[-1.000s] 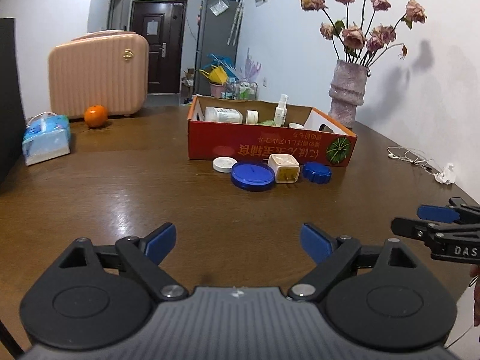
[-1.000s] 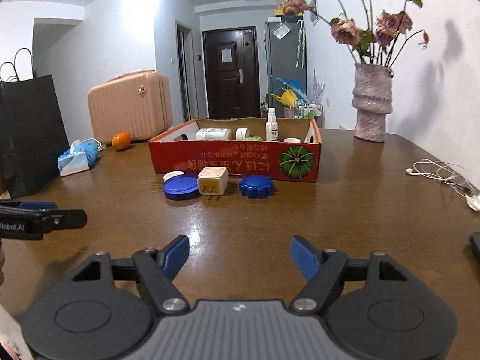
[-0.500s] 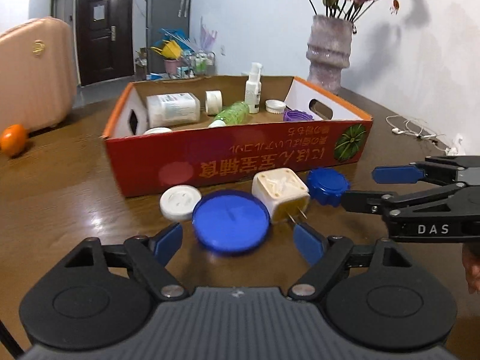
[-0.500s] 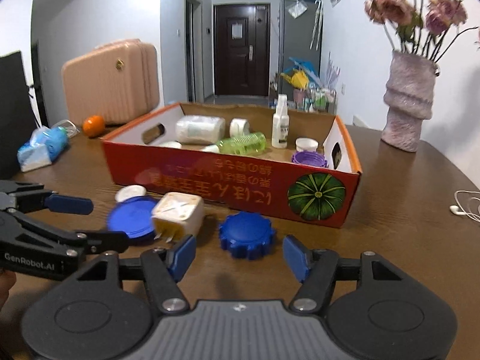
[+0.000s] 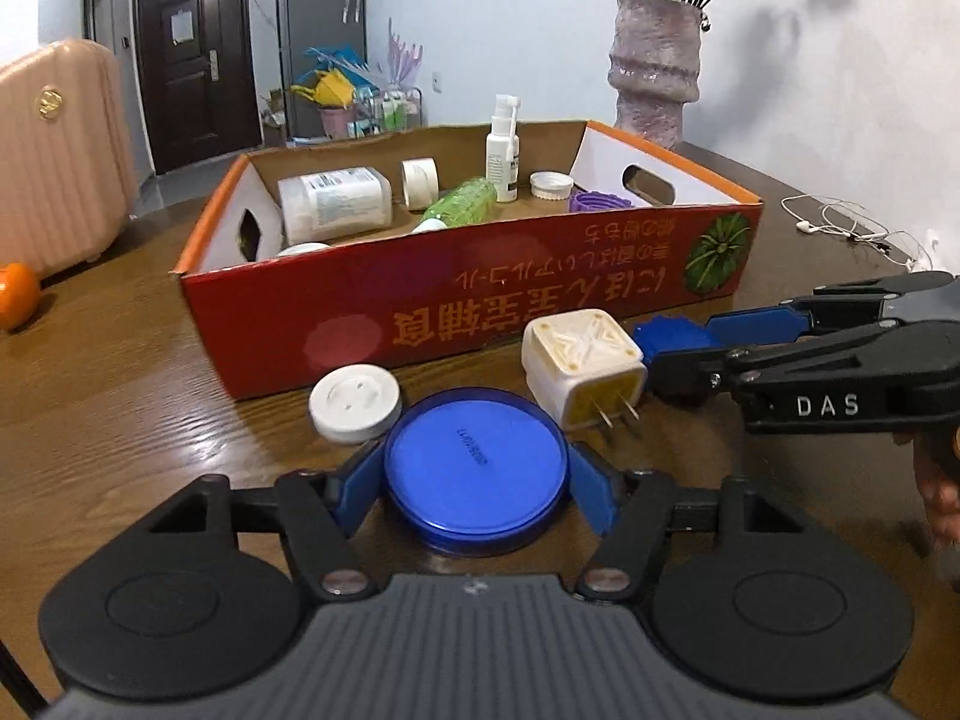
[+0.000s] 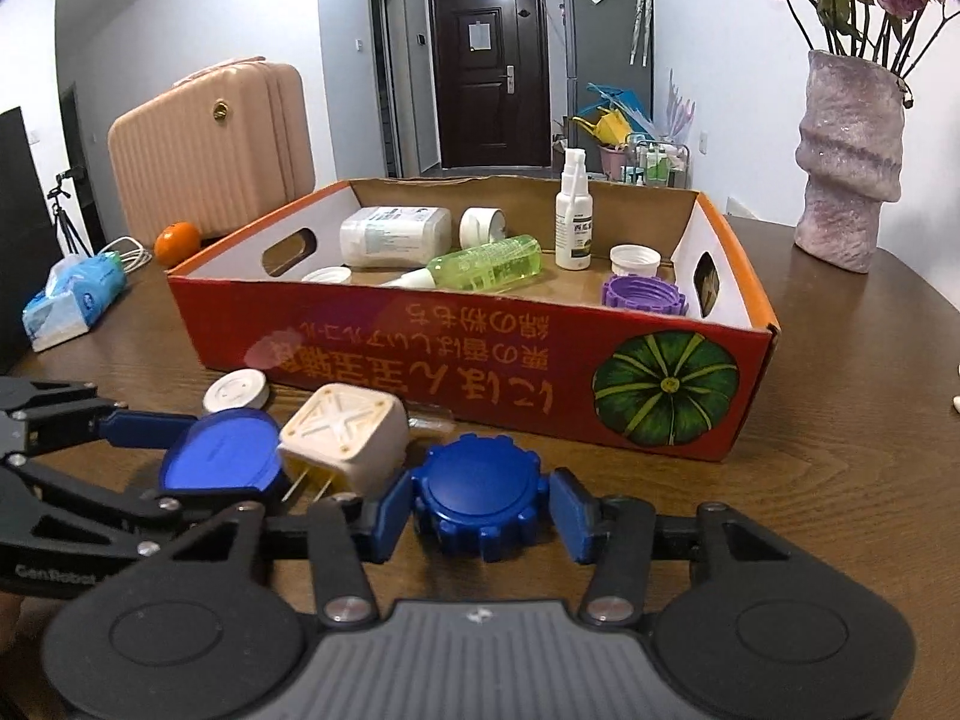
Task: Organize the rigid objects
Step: 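Grasp the large blue lid with the left tool while the right tool grasps the blue gear cap, then carry the blue lid with the left tool into the box while the right tool carries the gear cap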
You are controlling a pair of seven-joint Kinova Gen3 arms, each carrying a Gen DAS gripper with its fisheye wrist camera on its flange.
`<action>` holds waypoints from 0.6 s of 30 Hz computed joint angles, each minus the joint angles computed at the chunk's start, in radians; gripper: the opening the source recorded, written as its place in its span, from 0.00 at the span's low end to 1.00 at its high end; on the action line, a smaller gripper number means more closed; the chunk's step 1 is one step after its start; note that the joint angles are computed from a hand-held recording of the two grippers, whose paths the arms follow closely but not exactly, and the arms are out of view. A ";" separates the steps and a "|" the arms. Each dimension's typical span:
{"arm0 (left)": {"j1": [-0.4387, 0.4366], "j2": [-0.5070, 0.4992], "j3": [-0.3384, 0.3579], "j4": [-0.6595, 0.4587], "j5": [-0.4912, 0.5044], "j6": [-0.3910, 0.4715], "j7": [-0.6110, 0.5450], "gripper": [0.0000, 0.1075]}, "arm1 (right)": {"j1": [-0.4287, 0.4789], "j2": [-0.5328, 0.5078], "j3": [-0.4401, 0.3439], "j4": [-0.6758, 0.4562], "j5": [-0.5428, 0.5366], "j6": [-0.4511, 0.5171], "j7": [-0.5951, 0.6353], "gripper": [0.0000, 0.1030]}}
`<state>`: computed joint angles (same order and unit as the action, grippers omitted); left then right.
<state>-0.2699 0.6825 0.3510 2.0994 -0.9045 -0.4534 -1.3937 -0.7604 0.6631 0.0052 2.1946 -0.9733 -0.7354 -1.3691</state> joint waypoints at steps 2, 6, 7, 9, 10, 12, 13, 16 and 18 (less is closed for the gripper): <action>-0.011 -0.030 -0.028 0.063 0.035 -0.061 -0.023 0.62 | -0.011 -0.011 -0.010 0.021 -0.003 -0.017 -0.018 0.48; -0.064 -0.084 -0.071 0.194 0.030 -0.177 -0.030 0.62 | -0.074 -0.035 -0.042 0.085 -0.047 -0.085 -0.063 0.48; -0.069 -0.097 -0.094 0.232 0.038 -0.215 -0.048 0.62 | -0.101 -0.039 -0.051 0.100 -0.068 -0.106 -0.063 0.48; -0.068 -0.119 -0.136 0.296 0.058 -0.269 -0.081 0.62 | -0.154 -0.044 -0.073 0.120 -0.119 -0.130 -0.053 0.48; -0.071 -0.127 -0.152 0.325 0.061 -0.296 -0.099 0.62 | -0.178 -0.047 -0.083 0.127 -0.146 -0.142 -0.048 0.48; -0.082 -0.137 -0.181 0.380 0.057 -0.344 -0.138 0.62 | -0.223 -0.050 -0.107 0.140 -0.192 -0.166 -0.043 0.48; -0.089 -0.139 -0.192 0.402 0.054 -0.365 -0.155 0.62 | -0.248 -0.050 -0.119 0.145 -0.220 -0.182 -0.045 0.48; -0.098 -0.138 -0.212 0.438 0.049 -0.384 -0.185 0.62 | -0.307 -0.048 -0.153 0.155 -0.287 -0.219 -0.042 0.48; -0.090 -0.130 -0.225 0.453 0.069 -0.392 -0.220 0.62 | -0.330 -0.046 -0.169 0.155 -0.319 -0.229 -0.029 0.48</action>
<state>-0.3595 0.5522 0.1264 2.5519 -0.8359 -0.8451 -1.6135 -1.0908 0.6170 -0.1641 2.3500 -1.2923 -0.9641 -1.3985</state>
